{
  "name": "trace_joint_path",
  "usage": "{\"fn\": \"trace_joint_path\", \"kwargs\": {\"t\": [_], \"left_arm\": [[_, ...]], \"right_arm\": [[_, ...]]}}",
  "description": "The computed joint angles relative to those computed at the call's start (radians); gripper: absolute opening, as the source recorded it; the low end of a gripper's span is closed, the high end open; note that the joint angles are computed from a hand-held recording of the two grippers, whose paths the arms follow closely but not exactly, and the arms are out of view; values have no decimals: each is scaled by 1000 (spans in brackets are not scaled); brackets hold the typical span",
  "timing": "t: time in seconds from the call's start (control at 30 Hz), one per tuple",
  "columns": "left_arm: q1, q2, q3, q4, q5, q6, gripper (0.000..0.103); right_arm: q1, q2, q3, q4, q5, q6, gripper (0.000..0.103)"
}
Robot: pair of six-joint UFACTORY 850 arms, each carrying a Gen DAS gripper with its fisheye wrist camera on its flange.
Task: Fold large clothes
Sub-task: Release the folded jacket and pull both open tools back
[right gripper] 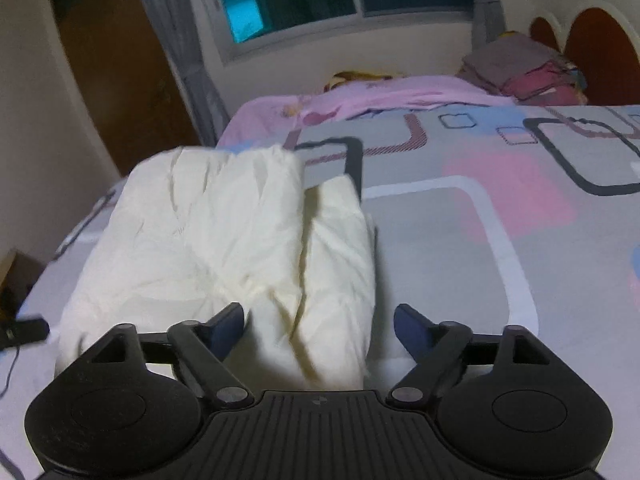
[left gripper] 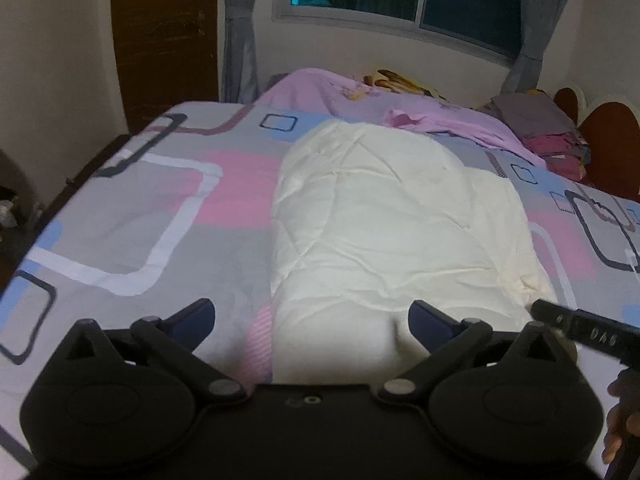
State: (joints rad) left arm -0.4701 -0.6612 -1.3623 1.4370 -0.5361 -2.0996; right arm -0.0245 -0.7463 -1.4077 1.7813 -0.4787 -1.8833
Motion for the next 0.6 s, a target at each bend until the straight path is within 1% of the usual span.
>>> {"fn": "trace_joint_path", "kwargs": {"t": [0.03,0.07,0.1,0.17,0.27,0.33,0.4,0.47,0.53,0.6], "left_arm": [[-8,2,-3,-25,-15,22,103],[-14,4,-5,-40,-29,32,103],[-22,5,-6,-56,-44,40,103],[-46,15,1,-76,-90,40,103],[-102,40,32,-41,-197,-12,103],[-139,65,61,-16,-243,-47,103],[-182,96,97,12,-295,-110,103],[-222,126,124,3,-326,-144,103],[-267,166,170,33,-345,-200,103],[-308,208,231,111,-365,-314,103]], "right_arm": [[12,-1,4,6,47,-45,82],[16,1,15,-25,75,-48,82],[12,3,22,-45,75,-28,82],[-3,24,48,11,45,-39,82],[-47,105,148,122,-75,-157,82],[-84,176,229,126,-164,-195,82],[-125,250,308,92,-243,-209,83],[-163,325,389,76,-299,-254,98],[-206,399,470,62,-358,-299,98],[-243,466,533,24,-393,-296,99]]}}
